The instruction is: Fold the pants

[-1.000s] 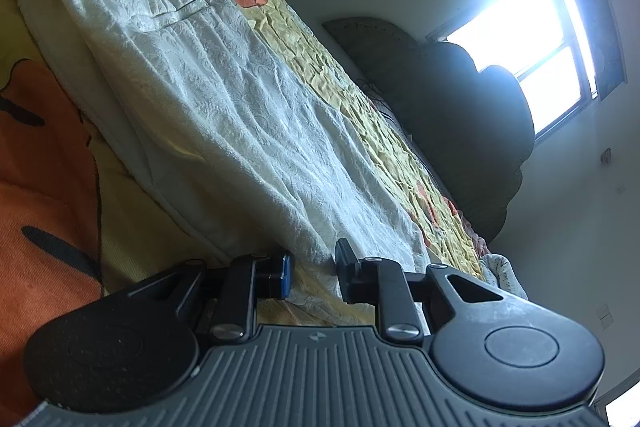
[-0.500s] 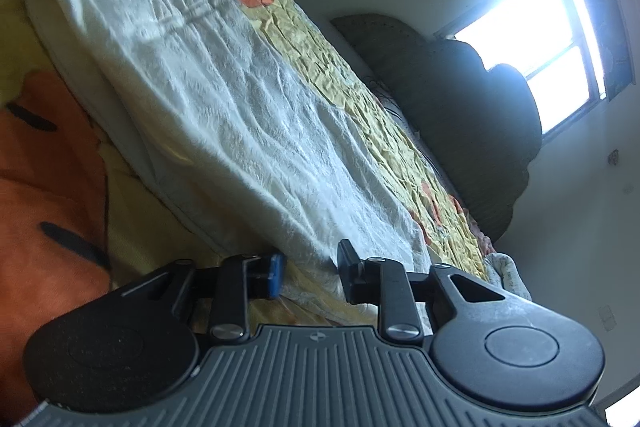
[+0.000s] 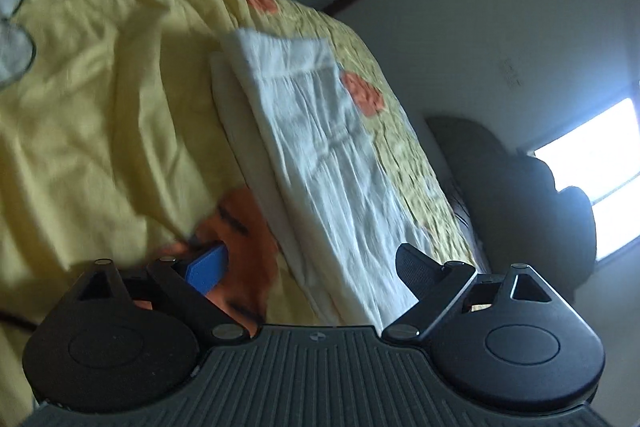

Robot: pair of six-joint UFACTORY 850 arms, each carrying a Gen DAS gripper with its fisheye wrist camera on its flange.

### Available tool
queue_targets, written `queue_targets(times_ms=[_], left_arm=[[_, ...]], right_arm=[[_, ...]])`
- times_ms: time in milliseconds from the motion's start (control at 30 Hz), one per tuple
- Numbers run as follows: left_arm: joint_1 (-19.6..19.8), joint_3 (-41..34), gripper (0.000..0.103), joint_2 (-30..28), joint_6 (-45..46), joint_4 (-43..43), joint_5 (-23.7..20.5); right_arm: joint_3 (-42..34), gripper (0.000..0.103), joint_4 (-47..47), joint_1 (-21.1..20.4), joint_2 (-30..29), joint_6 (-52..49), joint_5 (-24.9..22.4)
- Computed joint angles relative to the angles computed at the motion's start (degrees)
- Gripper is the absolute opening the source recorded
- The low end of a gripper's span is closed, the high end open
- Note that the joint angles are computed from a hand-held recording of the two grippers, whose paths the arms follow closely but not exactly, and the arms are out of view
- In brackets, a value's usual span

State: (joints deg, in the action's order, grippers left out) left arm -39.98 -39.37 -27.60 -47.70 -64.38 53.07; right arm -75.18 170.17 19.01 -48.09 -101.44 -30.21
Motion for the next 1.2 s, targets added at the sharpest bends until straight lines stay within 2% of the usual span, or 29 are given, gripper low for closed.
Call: queue_targets(times_ms=[133,200,267,333,367,400,433,533,633,700,733,800,867,900,967,1000,1033,1133,1200], left_arm=[[4.51,1.09,0.093,0.4,-7.19,3.55,-0.25],[6.56,1.25,0.092,0.83,-6.76,2.85,-0.28],[8.33,0.74,0.083,0.82,-3.72,0.31,-0.27],[10.42,0.94,0.069,1.66,-4.0,0.17,-2.93],[10.74,1.33,0.063,2.02,-3.92,0.18,-2.87],[10.92,1.31,0.034,2.27,-1.44,-0.83,-3.61],[11.08,1.02,0.01,2.41,3.43,-2.46,-4.84],[9.15,0.79,0.01,2.84,10.54,-5.98,-2.08],[6.47,2.33,0.01,6.49,13.99,-6.76,1.42],[5.92,3.56,0.01,8.45,16.63,-5.94,2.23],[6.18,3.98,0.01,8.65,17.48,-5.57,1.87],[7.81,4.18,0.01,7.63,16.62,-5.21,-1.71],[9.95,3.52,0.01,5.29,14.25,-3.69,-6.0],[10.18,2.9,0.01,4.06,14.86,-4.1,-6.55],[9.48,1.76,0.01,2.38,17.96,-5.76,-4.81],[9.23,1.42,0.017,1.97,19.31,-6.22,-4.5],[9.15,1.38,0.033,2.07,19.95,-6.78,-4.8],[9.26,3.8,0.046,5.21,17.91,-6.0,-6.62],[7.95,3.92,0.058,7.07,22.07,-13.5,-6.77]], right_arm=[[-0.08,0.01,-2.0,-0.32,0.34,0.92,0.33],[-0.35,0.01,-3.35,-0.54,-0.11,2.97,0.5],[0.03,0.01,-4.13,-0.72,-0.36,4.7,-0.26],[0.47,0.01,-4.29,-0.78,-0.32,5.17,-1.13],[0.64,0.01,-4.27,-0.78,-0.2,4.9,-1.23],[0.61,0.01,-4.45,-0.81,-0.13,4.78,-1.06],[0.6,0.01,-4.5,-0.85,-0.09,4.8,-1.19],[0.85,0.01,-4.16,-0.95,0.52,3.63,-2.66],[2.23,0.01,-5.34,-1.27,2.28,3.78,-4.38],[2.89,0.01,-5.62,-1.26,3.16,2.42,-3.23],[2.87,0.01,-6.13,-1.27,2.95,3.04,-2.08],[2.47,0.01,-8.05,-1.55,1.61,6.52,-0.61],[3.2,0.01,-6.57,-1.63,0.35,7.13,-4.85],[3.2,0.01,-5.87,-1.5,0.24,6.34,-5.06],[2.78,0.01,-5.56,-1.29,0.38,4.86,-3.79],[2.59,0.011,-6.51,-1.45,0.34,5.54,-3.59],[2.51,0.011,-7.98,-1.79,0.2,7.69,-4.04],[2.97,0.012,-9.65,-2.55,-0.39,12.07,-6.97],[3.59,0.012,-9.11,-2.54,-0.13,11.55,-7.48]])
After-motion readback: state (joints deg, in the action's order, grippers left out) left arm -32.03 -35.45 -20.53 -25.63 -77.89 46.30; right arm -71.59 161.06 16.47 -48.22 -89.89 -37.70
